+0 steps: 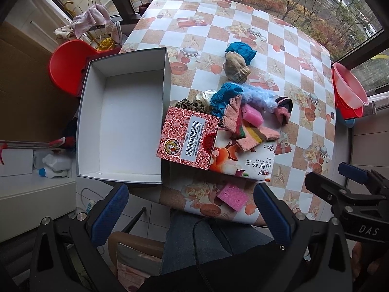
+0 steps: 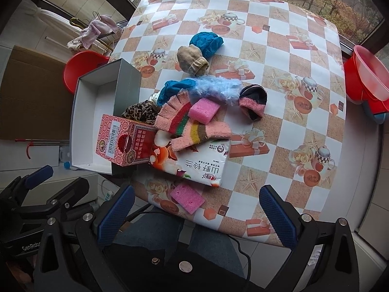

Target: Organize soft objects

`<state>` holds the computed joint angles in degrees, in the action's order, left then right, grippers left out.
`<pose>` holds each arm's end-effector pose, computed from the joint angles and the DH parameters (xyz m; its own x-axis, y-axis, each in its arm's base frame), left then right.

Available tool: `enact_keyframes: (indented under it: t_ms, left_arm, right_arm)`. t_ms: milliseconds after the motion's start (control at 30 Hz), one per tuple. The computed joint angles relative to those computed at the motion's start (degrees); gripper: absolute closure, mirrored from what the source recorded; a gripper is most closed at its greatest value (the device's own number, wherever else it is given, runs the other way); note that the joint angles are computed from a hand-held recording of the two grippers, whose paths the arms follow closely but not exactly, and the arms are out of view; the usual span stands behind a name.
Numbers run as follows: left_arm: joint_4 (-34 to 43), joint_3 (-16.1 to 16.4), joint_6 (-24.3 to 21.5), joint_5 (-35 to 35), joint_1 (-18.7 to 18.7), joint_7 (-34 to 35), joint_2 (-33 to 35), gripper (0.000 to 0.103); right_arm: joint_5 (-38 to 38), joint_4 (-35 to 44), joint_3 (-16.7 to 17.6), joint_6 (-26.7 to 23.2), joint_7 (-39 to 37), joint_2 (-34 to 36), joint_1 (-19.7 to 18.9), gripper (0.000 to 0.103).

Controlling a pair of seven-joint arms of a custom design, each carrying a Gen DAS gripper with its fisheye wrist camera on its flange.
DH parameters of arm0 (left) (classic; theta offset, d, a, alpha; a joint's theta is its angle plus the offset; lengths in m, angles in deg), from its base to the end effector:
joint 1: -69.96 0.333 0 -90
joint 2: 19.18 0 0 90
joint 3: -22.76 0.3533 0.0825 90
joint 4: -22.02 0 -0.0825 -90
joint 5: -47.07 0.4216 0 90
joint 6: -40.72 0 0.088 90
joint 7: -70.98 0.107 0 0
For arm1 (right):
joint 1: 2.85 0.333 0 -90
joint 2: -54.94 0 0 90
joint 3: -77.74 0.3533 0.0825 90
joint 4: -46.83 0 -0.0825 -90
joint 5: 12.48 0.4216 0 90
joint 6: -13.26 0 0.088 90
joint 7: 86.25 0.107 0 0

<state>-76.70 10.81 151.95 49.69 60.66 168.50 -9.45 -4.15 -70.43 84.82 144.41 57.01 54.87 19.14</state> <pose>0.6187 -0.2285 0.5117 -0.4911 -0.8710 -0.0152 -0.8696 0.4911 -0.0507 0.5281 0.2974 0.4847 -0.4616 -0.8464 -0.2654 -0.8723 0.4875 -0.0375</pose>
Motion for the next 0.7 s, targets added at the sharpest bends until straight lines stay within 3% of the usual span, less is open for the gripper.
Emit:
enact_keyframes:
  t_ms: [700]
  left_arm:
    - [-0.47, -0.04, -0.36, 1.29, -0.3, 0.03, -0.21, 0.0]
  right_arm:
    - [0.89, -0.61, 0.0, 0.23, 0.27, -0.2, -0.06, 0.0]
